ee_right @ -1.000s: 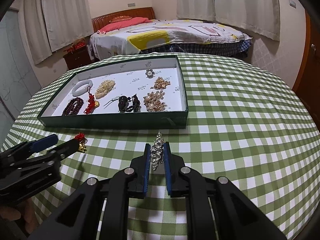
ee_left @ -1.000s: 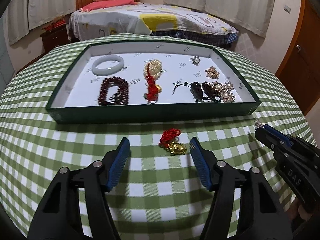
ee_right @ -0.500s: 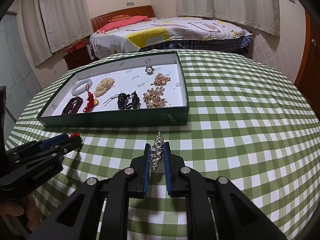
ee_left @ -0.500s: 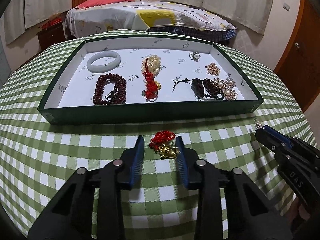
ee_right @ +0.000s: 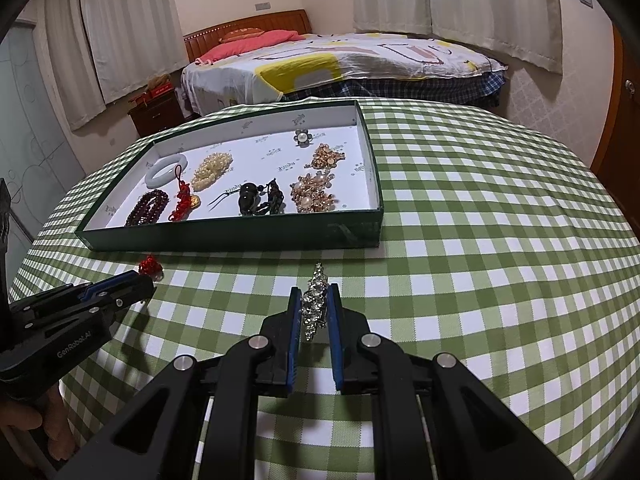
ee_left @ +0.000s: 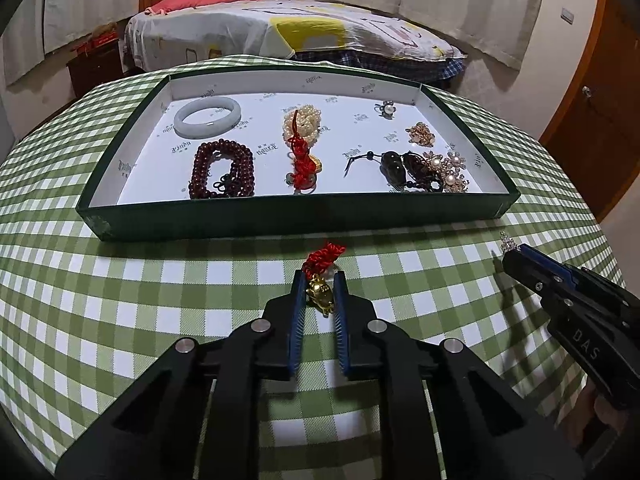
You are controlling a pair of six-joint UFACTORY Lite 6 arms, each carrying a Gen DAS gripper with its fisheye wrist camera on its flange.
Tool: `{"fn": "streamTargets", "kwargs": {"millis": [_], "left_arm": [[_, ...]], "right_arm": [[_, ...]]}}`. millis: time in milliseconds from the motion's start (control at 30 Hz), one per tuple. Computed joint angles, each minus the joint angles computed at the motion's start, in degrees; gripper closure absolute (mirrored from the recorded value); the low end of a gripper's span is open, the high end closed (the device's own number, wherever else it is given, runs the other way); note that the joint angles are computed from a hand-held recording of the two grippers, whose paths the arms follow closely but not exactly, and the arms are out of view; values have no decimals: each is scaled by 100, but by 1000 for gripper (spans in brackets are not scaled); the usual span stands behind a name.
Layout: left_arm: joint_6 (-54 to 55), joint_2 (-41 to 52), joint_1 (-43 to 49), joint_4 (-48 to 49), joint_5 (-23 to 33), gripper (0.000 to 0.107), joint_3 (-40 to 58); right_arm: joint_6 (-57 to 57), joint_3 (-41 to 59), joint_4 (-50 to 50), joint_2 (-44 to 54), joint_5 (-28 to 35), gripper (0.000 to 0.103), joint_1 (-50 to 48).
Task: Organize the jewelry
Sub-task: 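Hold the charm and rhinestone brooch above the table with both tools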
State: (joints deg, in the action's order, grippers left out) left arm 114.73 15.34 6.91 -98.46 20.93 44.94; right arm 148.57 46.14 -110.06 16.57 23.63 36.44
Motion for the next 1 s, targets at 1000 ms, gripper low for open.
{"fn": "streamTargets", "kwargs": {"millis": [1000], "left_arm": [[253, -154, 79, -143, 96, 98, -133]], "right_arm": [[16, 60, 32, 58, 41, 89, 110]]}}
